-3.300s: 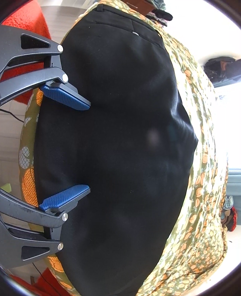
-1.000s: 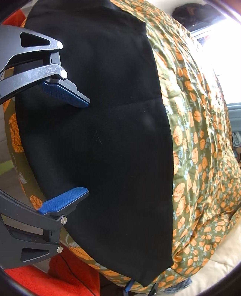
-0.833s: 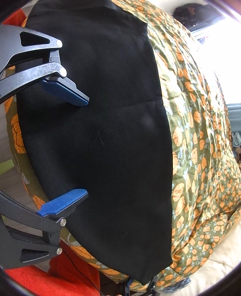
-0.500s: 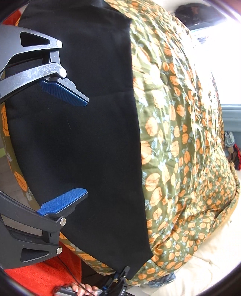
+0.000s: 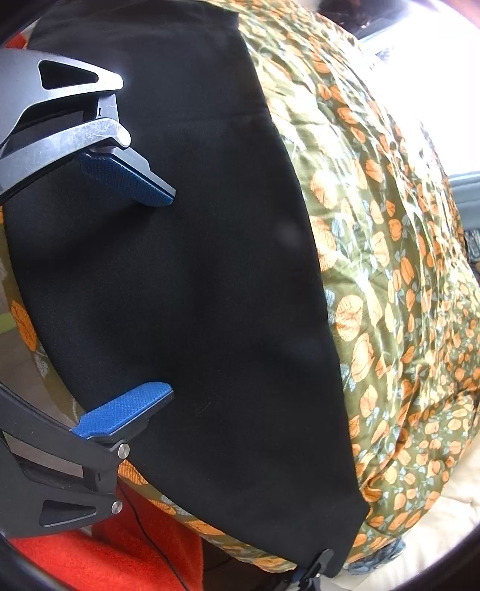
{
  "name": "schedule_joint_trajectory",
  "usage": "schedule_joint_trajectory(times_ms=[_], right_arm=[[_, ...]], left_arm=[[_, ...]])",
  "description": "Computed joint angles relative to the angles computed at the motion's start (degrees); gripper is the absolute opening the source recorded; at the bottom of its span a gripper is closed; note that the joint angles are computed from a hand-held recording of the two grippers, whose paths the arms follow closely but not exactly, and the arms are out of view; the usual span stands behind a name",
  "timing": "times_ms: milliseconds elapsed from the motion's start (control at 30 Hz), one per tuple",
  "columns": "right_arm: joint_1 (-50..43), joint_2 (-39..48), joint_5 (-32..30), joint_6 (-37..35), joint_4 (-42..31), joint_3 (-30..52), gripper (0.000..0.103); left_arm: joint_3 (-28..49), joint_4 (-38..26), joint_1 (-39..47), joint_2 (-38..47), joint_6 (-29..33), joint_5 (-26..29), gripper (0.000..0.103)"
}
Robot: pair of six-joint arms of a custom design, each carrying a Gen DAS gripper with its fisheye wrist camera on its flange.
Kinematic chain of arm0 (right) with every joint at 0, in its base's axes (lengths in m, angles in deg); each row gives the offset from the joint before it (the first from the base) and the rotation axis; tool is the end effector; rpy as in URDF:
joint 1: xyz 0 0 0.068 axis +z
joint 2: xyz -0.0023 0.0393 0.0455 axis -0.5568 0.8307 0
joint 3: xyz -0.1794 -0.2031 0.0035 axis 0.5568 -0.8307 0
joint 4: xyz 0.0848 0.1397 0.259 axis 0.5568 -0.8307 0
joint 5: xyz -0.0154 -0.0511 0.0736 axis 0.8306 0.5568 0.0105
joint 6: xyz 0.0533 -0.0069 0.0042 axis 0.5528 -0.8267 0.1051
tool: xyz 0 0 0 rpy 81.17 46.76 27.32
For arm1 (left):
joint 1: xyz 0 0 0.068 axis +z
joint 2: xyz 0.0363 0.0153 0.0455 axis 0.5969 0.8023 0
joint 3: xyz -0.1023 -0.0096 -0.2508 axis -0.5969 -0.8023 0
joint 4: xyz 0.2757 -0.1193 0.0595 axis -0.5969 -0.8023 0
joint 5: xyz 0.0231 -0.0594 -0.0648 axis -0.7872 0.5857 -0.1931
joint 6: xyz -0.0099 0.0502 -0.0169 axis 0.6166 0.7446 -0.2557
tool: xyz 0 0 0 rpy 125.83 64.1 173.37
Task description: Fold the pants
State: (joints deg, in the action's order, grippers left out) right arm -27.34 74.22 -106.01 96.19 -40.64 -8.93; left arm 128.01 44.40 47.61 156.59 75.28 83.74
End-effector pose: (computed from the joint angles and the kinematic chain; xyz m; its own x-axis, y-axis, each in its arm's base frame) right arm 0.3129 0.0492 0.1918 -0.6726 0.6220 -0.4008 0.1308 0.6331 0.7629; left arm 0.3202 0.0566 0.1890 -0.8684 0.1477 -0.4733 0.1613 0.9868 0.0120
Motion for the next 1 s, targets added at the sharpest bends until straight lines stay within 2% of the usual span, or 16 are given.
schedule_joint_trajectory(times_ms=[100, 233, 367, 567, 733, 833, 867, 933, 967, 1000], right_arm=[[2.5, -2.8, 2.3, -3.9, -3.2, 2.3, 0.012], [7.1, -4.6, 3.8, -3.1, -6.9, 7.6, 0.012], [15.5, -0.7, 6.0, -3.9, -8.6, 18.8, 0.012], [30.9, 15.4, 9.4, -5.7, -10.2, 38.8, 0.012], [42.4, 33.9, 12.0, -7.3, -13.4, 55.0, 0.012], [47.9, 45.7, 14.2, -11.5, -17.2, 65.1, 0.013], [49.4, 50.4, 14.8, -13.8, -21.3, 70.3, 0.018], [51.6, 59.6, 14.9, -19.5, -32.0, 81.0, 0.049], [52.5, 61.2, 15.1, -22.1, -34.6, 82.1, 0.067], [52.9, 60.5, 15.4, -24.4, -35.5, 80.3, 0.068]], left_arm=[[1.1, -3.7, 6.4, -2.1, -0.5, 6.2, 0.096], [2.3, -6.4, 15.1, -4.3, 2.5, 10.3, 0.096], [4.0, -7.3, 24.6, -5.2, 5.1, 14.3, 0.096], [7.0, -5.7, 37.7, 0.2, 3.3, 19.9, 0.096], [9.5, -4.0, 45.5, 6.0, 2.3, 19.7, 0.096], [11.9, -4.1, 49.4, 9.4, 1.1, 20.5, 0.096], [13.0, -4.3, 50.4, 10.6, 0.7, 20.9, 0.096], [14.2, -5.0, 52.3, 11.9, 0.6, 22.0, 0.096], [14.5, -5.1, 53.0, 12.1, 0.8, 22.5, 0.096], [14.4, -5.0, 53.6, 11.7, 1.0, 23.2, 0.096]])
